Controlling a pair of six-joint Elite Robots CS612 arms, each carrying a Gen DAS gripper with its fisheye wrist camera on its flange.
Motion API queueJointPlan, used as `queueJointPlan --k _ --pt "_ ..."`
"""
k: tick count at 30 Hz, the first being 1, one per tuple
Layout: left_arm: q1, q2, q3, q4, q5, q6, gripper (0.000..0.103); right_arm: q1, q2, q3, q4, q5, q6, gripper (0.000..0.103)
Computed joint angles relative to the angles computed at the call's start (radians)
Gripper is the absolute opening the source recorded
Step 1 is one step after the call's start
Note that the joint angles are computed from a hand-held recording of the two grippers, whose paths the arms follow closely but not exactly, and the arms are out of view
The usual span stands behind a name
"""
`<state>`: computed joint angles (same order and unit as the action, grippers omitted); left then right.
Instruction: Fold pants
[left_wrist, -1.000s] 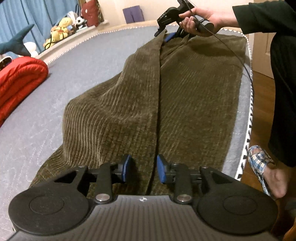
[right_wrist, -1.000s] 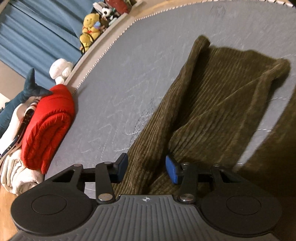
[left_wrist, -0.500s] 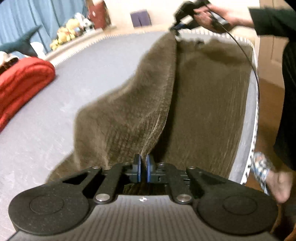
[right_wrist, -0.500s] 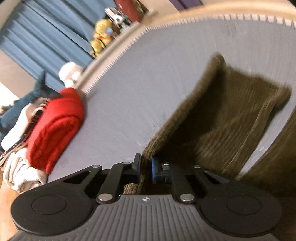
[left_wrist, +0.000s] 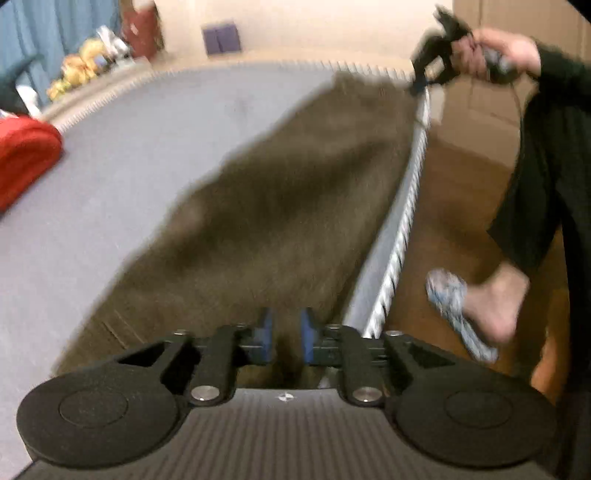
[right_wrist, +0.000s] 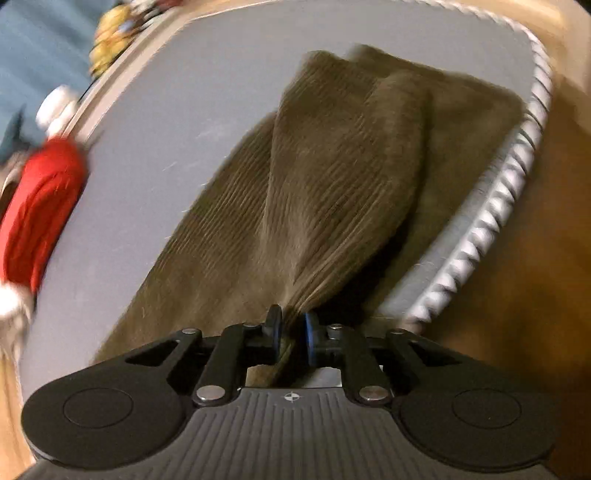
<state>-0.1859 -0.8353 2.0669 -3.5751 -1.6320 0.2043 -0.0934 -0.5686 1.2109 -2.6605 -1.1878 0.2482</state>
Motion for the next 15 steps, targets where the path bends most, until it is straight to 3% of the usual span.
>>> queueJointPlan --k 1,3,4,6,7,11,13,15 --pt "0.004 0.000 0.002 -0.059 -0.001 -0.035 0.045 -0.005 -0.001 0.007 -0.059 -0.023 0.029 0.016" --pt "0.005 -0.003 -0.004 -0.165 0.043 -0.104 0.051 -0.015 0.010 -0.010 -0.195 -0.042 0.082 0.022" --pt "0.001 -0.007 -0.011 -0.189 0.089 -0.134 0.055 -0.022 0.022 -0.029 -0.258 -0.044 0.104 0.034" --pt "-0.009 -0.020 -0.037 -0.182 0.195 -0.197 0.058 -0.029 0.055 -0.088 -0.334 -0.085 0.158 0.044" --pt "-0.016 -0.021 -0.055 -0.173 0.270 -0.245 0.063 -0.037 0.072 -0.117 -0.350 -0.100 0.179 0.044" --pt "-0.025 0.005 -0.121 -0.143 0.436 -0.492 0.068 -0.061 0.155 -0.263 -0.257 -0.072 0.174 0.045" --pt "-0.022 0.035 -0.147 -0.164 0.451 -0.571 0.068 -0.065 0.203 -0.344 -0.181 -0.061 0.070 0.047" --pt "-0.014 0.059 -0.161 -0.135 0.438 -0.657 0.068 -0.054 0.240 -0.408 -0.101 -0.147 -0.014 0.049"
